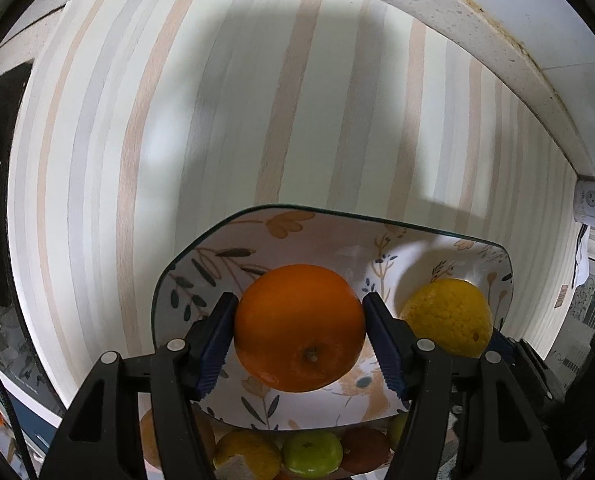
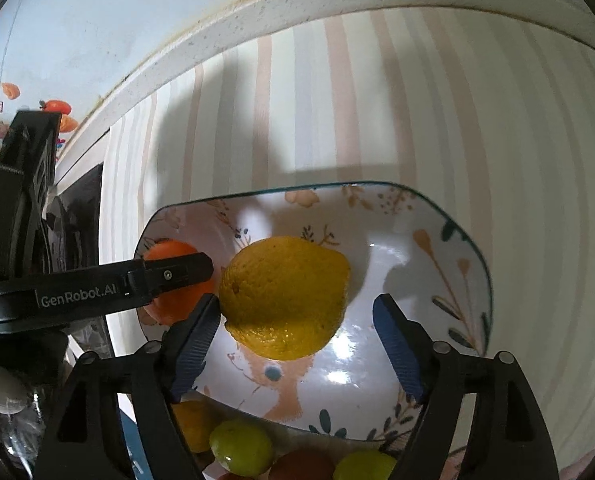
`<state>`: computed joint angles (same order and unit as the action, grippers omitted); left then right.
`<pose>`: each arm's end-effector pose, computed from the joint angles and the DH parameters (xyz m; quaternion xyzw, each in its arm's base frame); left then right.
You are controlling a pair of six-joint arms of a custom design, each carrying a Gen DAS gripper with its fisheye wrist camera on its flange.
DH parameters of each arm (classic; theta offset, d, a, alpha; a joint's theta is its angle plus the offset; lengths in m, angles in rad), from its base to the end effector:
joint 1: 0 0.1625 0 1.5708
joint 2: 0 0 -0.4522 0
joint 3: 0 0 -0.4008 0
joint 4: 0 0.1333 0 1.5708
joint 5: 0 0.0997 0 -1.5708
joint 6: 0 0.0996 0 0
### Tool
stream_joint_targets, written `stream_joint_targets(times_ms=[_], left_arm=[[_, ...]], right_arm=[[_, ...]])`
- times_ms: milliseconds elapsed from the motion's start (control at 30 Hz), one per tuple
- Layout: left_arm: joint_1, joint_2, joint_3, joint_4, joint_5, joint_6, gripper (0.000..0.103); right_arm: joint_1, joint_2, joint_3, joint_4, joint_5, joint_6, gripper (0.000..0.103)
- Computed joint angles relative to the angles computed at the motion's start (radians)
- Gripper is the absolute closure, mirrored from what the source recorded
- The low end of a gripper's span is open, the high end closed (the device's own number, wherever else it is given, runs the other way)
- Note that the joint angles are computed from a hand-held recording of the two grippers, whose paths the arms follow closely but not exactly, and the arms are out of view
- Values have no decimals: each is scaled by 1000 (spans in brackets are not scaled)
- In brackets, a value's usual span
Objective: Organize fruits
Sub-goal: 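Carry the orange and lemon onto the white plate and open both tools, then grasp a brown pear with the left tool while the right tool grasps the dark orange fruit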
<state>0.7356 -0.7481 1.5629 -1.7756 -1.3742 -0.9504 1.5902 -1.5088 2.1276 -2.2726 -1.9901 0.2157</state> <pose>-0.3662 -0.5375 0.0413 -0.0252 0.9494 0.1145 0.2915 0.1017 -0.4595 0.2990 -0.1044 -0.9717 0.0647 0.2017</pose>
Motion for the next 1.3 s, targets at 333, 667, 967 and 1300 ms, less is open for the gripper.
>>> stream_joint_targets(times_ms=[333, 667, 967, 1300], left_arm=[[-55, -56, 28, 21, 115, 0, 20], [-223, -219, 184, 108, 284, -120, 20], [-373, -313, 293, 115, 304, -198, 20], [-493, -406, 328, 140, 326, -240, 20]], right_arm=[[115, -58, 15, 34, -205, 41, 8], [282, -123, 69, 167, -417, 162, 8], [401, -224, 100, 269, -399, 299, 8], [602, -318, 63, 463, -403, 487, 8]])
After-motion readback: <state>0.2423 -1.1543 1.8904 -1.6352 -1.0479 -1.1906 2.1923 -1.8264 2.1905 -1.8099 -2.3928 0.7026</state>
